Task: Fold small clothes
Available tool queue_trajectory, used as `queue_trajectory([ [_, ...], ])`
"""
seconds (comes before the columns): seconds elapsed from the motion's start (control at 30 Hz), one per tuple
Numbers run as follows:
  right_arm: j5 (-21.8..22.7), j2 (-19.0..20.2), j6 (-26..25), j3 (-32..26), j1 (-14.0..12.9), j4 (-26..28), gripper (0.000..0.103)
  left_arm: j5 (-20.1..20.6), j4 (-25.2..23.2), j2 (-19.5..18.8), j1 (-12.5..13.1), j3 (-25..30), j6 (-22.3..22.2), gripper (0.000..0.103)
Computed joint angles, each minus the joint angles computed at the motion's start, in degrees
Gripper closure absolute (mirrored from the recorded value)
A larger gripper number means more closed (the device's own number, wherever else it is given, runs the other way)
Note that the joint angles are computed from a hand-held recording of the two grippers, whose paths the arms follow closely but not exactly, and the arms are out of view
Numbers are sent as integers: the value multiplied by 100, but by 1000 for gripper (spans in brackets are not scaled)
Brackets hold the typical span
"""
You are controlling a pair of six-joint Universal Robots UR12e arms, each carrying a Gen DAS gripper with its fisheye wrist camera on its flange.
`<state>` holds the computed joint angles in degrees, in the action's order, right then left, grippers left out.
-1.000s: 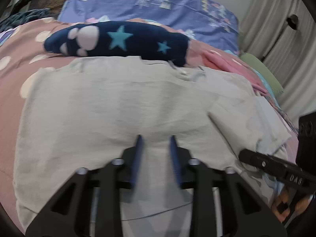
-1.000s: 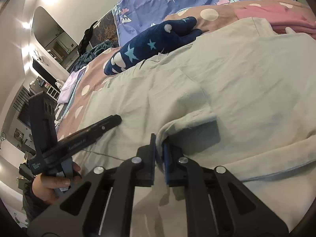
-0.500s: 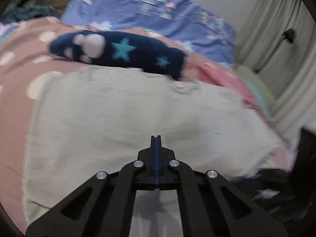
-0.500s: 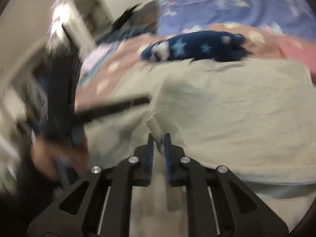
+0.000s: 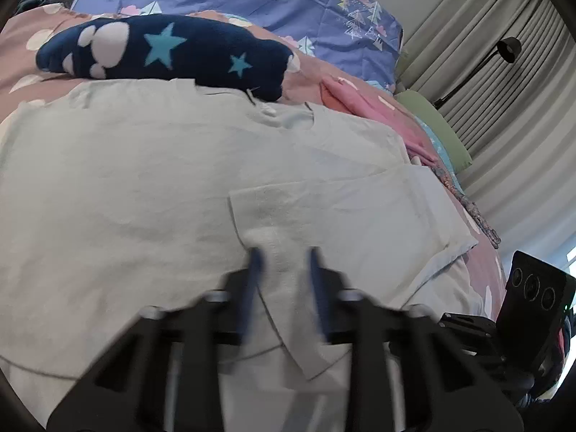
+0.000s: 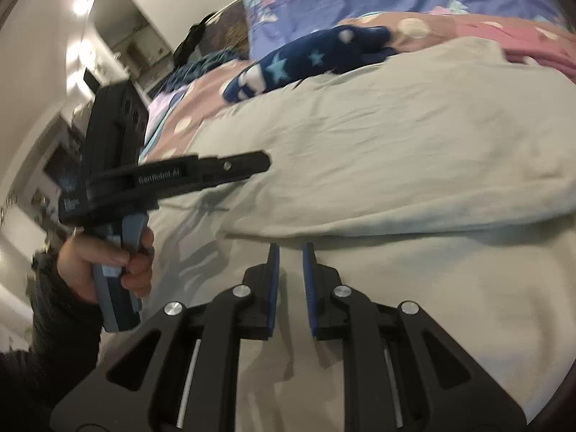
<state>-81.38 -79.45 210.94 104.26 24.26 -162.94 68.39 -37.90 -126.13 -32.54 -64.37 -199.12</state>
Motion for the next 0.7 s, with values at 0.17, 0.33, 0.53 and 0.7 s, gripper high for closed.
queue_trajectory([
  [0.17, -142, -170, 576, 306, -118, -362, 88, 125, 722, 70, -61, 49, 15, 100],
  [0.33, -527, -253, 707, 375, -126, -451, 86, 355, 1103, 181, -110, 342, 459, 99],
  [0.53, -1715, -266, 1323, 293, -33, -131, 87, 947, 1061, 278, -132, 463, 927, 99],
  [0.7, -1845, -280, 1609, 355, -62, 70, 96, 1533, 916, 412, 1, 162, 718, 99],
])
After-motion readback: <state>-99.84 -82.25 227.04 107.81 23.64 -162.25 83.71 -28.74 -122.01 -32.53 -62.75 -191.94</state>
